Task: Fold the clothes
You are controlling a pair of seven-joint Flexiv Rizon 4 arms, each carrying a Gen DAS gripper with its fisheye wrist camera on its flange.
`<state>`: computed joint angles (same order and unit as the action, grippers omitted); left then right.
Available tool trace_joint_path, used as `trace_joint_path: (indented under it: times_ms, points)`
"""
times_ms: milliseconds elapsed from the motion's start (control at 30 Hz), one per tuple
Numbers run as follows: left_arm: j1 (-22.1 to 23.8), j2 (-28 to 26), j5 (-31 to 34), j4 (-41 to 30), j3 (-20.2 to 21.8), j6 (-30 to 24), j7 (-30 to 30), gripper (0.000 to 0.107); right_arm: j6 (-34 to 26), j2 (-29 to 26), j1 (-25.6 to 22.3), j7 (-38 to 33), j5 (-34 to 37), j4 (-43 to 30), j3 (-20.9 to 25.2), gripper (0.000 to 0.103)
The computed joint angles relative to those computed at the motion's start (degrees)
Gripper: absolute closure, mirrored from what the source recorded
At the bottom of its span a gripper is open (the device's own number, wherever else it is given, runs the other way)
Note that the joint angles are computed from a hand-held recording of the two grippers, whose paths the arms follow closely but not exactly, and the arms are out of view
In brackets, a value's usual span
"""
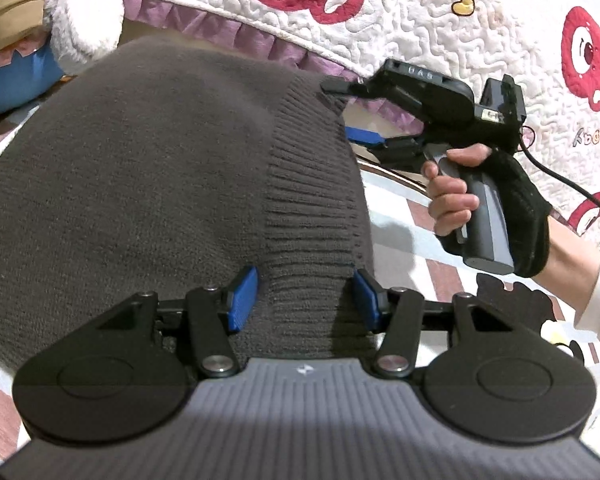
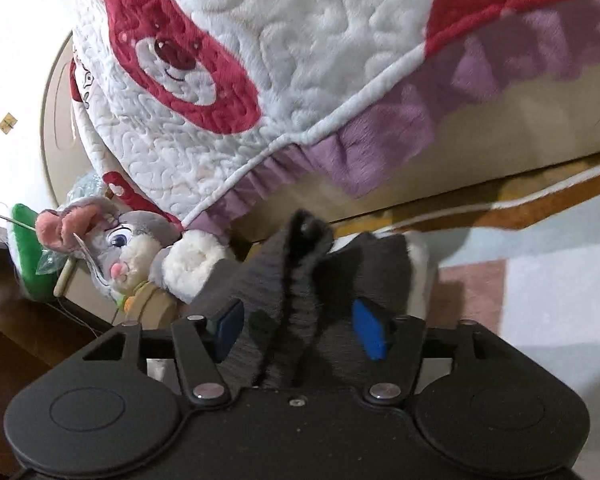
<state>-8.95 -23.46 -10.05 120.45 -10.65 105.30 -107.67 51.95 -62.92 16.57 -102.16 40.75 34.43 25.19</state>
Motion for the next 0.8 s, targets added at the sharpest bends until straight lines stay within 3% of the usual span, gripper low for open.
trace_joint_path:
  times_ms: [33,67,133,200,267,433,533,633,733,767,800]
  points:
    - [0.7,0.3,0.1,0.1,-0.8,-0.4,-0.1,0.056,-0.3,0.0,-1.4,-3.8,1.8,0.3,2.3,0.064]
    - [1.7,0.7,0.3,0.3,-1.8,-0.9,-0.2,0.056,-0.8,0.0,-2.8,-7.9,3.7,0.6,4.8,0.093]
    - [3.6,1.4,0.5,0.6,-4.0,-2.1,-0.4,0.056,0.0,0.8,-4.2,-15.4,7.6,1.8,6.0,0.094]
    - [5.0,2.1,0.5,0.8,-5.8,-3.4,-0.3,0.056,4.3,2.7,-1.1,-16.1,2.9,4.1,0.4,0.095]
    - [3.6,2.5,0.2,0.2,-4.6,-5.1,0.5,0.054,7.7,4.0,2.3,-15.0,-4.4,7.1,-5.6,0.097]
    - [-11.3,1.9,-0.3,-3.7,11.0,-10.1,-0.3,0.053,16.5,5.8,4.3,-8.5,-10.1,13.6,-8.8,0.096]
    - [-15.5,2.1,0.9,-5.2,15.6,-12.9,-2.3,0.051,16.6,7.2,4.2,0.2,-14.6,19.4,-13.5,0.092]
    - [-20.6,2.0,5.2,-8.1,21.8,-17.9,-6.3,0.049,16.6,11.6,-1.8,-6.1,-13.3,28.1,-7.2,0.088]
    - [-28.4,0.6,12.5,-13.1,30.9,-25.1,-15.4,0.049,16.4,15.1,-9.1,-13.7,-11.8,35.5,0.4,0.082]
    - [-31.5,0.0,16.0,-15.1,34.2,-27.7,-19.1,0.049,16.7,16.4,-10.4,-15.9,-12.0,37.9,1.5,0.074]
    - [-34.1,-0.6,19.2,-16.9,36.9,-30.5,-22.5,0.049,16.9,17.3,-11.8,-18.2,-11.9,39.6,2.9,0.074]
